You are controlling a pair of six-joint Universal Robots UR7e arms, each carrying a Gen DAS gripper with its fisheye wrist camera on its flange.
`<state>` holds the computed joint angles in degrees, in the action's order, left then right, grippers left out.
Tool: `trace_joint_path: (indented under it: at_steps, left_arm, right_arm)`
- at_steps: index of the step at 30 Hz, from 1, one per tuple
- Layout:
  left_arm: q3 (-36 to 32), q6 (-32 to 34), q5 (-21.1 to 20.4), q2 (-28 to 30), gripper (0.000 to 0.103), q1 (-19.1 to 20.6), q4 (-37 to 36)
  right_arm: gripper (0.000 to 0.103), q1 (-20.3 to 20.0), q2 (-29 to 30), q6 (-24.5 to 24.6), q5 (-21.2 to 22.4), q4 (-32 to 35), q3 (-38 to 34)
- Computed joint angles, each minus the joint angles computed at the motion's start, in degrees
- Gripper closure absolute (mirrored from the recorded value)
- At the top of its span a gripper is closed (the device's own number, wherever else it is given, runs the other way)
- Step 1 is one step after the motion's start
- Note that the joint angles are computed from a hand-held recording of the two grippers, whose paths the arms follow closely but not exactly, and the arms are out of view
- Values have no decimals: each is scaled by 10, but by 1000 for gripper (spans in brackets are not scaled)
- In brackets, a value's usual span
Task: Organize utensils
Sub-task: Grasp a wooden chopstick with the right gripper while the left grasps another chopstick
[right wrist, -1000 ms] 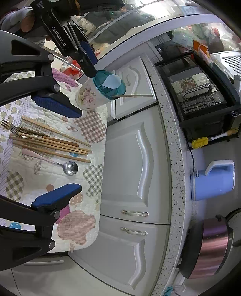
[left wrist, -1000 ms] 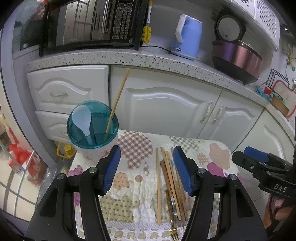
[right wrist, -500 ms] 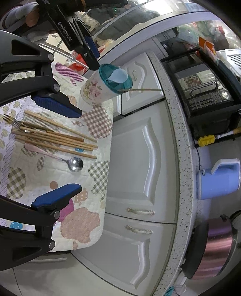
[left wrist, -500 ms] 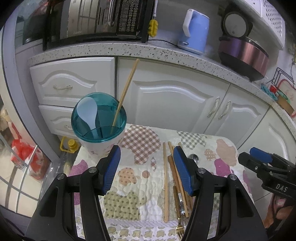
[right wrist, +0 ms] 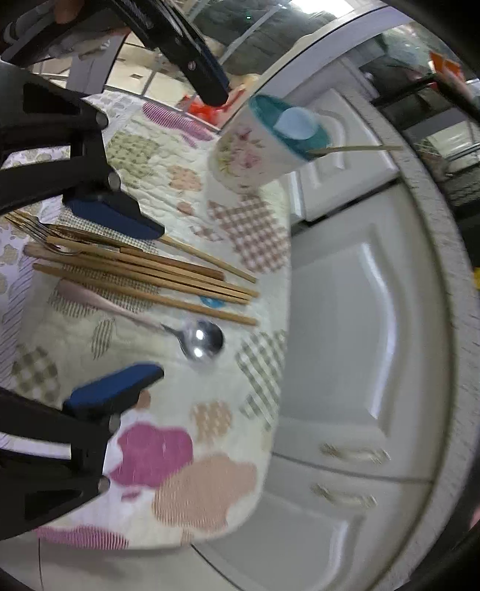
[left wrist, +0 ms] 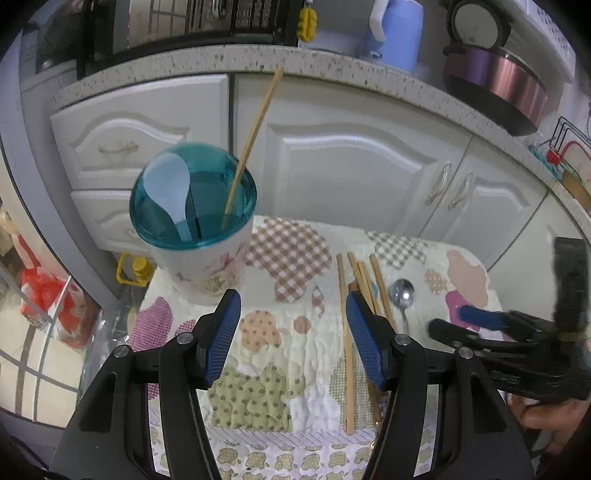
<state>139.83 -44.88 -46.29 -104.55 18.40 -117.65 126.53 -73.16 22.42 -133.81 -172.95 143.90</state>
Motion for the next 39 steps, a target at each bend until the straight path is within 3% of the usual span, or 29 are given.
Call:
trace_joint_path:
  at_steps: [6,10,11,13,16,19,23,25,28,29,31,33,34,35,39]
  left_arm:
    - [2,6,-2,4,44,25,-4]
    - [3,18,-13,18,44,43,-17]
    - [4,22,-16,22,44,45,-21]
    - [4,36,-27,36,44,54,-38]
    - [6,58,-39,63,44,65,-70]
    - [4,81,-61,96,44,81,-106]
    - [-13,120,-111,148,44,114,-130]
    - [-18,136,-132,172,46,129,-148]
    - [-26,150,-150,207,59,146,-165]
    - [-28,148,-148,216,69,149,-163]
    - [-25,155,-154,222,76,155,-184]
    - [-23,158,-160,221,95,156,-192]
    - [-22,152,-150,218,99,153,-184]
    - [-22,144,-139,214,99,150,-165]
    - [-13,137,-160,180,100,169,-151]
  right_arm:
    - [62,-57,70,-43,54,-52,-7]
    - [67,-76,105,-60,46,-93,-11]
    - [73,-76,105,-55,33,-88,-11]
    - [77,-78,93,-37,-1,-45,-11]
    - [80,-96,57,-36,12,-48,12]
    - [79,-90,28,2,-26,-5,17]
    - [76,-103,-18,-2,20,-13,36]
    - [75,-97,-23,-1,16,-3,35]
    - [73,-88,-27,-2,25,-10,34]
    - [73,-88,-27,-6,31,-18,34]
    - [73,-90,-20,-23,37,-33,31]
    - [73,-92,-7,-33,33,-39,23]
    - [73,-96,1,-36,32,-42,19]
    - [73,-101,7,-36,33,-39,13]
    - [82,-112,33,-7,-2,-3,-3]
